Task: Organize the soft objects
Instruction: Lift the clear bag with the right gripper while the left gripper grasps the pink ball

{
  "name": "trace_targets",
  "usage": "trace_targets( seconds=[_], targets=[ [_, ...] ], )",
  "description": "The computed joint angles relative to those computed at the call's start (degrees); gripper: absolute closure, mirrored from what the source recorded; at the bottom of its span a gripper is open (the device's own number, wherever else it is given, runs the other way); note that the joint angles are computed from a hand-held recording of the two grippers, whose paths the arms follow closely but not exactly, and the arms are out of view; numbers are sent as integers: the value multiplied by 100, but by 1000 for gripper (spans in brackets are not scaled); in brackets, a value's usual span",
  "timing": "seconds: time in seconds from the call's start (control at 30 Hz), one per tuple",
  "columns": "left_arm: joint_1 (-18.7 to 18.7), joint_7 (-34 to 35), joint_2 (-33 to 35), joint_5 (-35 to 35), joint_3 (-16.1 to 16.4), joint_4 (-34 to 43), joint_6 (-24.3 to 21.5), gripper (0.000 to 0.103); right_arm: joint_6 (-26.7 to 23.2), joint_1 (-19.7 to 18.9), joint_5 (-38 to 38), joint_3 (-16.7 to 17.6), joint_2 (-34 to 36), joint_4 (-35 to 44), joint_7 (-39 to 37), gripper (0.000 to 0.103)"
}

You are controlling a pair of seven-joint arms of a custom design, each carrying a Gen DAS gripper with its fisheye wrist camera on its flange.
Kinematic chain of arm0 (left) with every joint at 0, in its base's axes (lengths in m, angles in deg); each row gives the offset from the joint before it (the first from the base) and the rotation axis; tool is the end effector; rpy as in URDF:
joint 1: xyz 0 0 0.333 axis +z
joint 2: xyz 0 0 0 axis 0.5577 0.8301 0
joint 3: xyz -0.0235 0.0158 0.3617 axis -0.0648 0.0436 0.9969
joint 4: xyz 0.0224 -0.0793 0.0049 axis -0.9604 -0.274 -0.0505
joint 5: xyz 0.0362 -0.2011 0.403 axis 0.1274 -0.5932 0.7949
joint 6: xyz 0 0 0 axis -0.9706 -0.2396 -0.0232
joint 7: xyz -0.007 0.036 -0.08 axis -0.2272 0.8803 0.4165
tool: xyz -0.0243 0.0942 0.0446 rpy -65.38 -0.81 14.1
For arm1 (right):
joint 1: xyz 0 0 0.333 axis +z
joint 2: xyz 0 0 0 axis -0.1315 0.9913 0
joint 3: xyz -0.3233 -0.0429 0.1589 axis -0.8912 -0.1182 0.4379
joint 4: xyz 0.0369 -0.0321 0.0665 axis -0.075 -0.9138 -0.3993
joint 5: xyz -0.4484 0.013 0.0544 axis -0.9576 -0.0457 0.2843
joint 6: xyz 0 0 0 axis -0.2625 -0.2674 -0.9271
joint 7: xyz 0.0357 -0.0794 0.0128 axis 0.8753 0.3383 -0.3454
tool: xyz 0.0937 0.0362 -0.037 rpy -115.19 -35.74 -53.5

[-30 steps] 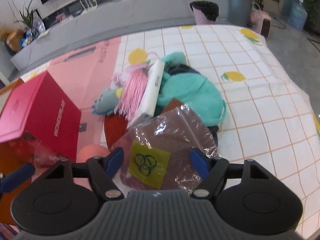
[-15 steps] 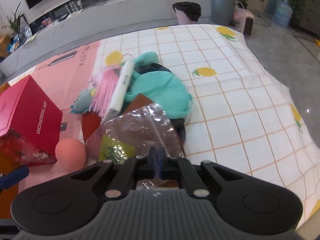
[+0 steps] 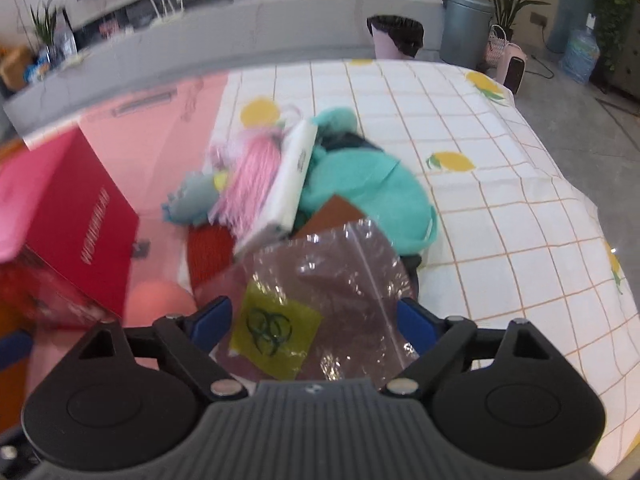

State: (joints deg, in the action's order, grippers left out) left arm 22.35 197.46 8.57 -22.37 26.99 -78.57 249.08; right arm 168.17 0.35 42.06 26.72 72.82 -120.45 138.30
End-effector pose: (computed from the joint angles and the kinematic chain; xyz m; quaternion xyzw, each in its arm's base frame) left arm 0.6123 -0.2463 0.5038 -0.5258 0.7405 -0.3809 0.1735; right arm 0.6893 0.1033 0.4920 -0.6542 0.7041 -0.1868 0.2036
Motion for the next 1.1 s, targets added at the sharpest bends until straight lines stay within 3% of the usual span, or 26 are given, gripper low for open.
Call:
trace_targets(
  seconds=[0.1, 0.17, 0.27, 0.57, 0.63, 0.67, 0.7, 0.87, 0.93, 1.1],
  targets=[
    [25, 160, -16, -147, -29, 0, -32, 15, -108, 9, -90, -36, 41, 12, 226, 36],
    [29, 239, -7, -246, -43, 42, -140, 15, -51, -75, 220, 6, -24, -80, 105, 59],
    [67, 536, -3, -641, -86, 79, -285, 15, -66, -128, 417, -3, -151, -169, 88, 73],
    [-1, 549, 1, -623, -37, 64, -292, 15, -273, -281, 1267, -45, -493, -435, -336, 71],
    [-3, 535, -11, -579, -29, 51, -327, 15, -293, -307, 1595, -32, -519, -443, -641, 78],
    [-13, 512, -8, -533, -26, 47, -329, 15, -322, -315, 1763, -25, -529, -442, -809, 92],
    [-22, 500, -4, -498, -27, 38, -310, 15, -371, -316, 1888, -18, -541, -435, -962, 97],
    [-66, 604, 27, -454, -79, -16, -210, 15, -138, -229, 1624, -51, -771, -677, -1079, 103],
    [-56, 1003, 20, -652, -174, -67, -102, 15, 150, -227, 1496, -94, -866, -810, -767, 103],
    [35, 2987, 93, -2311, -576, -27, 172, 15, 985, -302, 724, -155, -1215, -1231, 430, 103]
  ],
)
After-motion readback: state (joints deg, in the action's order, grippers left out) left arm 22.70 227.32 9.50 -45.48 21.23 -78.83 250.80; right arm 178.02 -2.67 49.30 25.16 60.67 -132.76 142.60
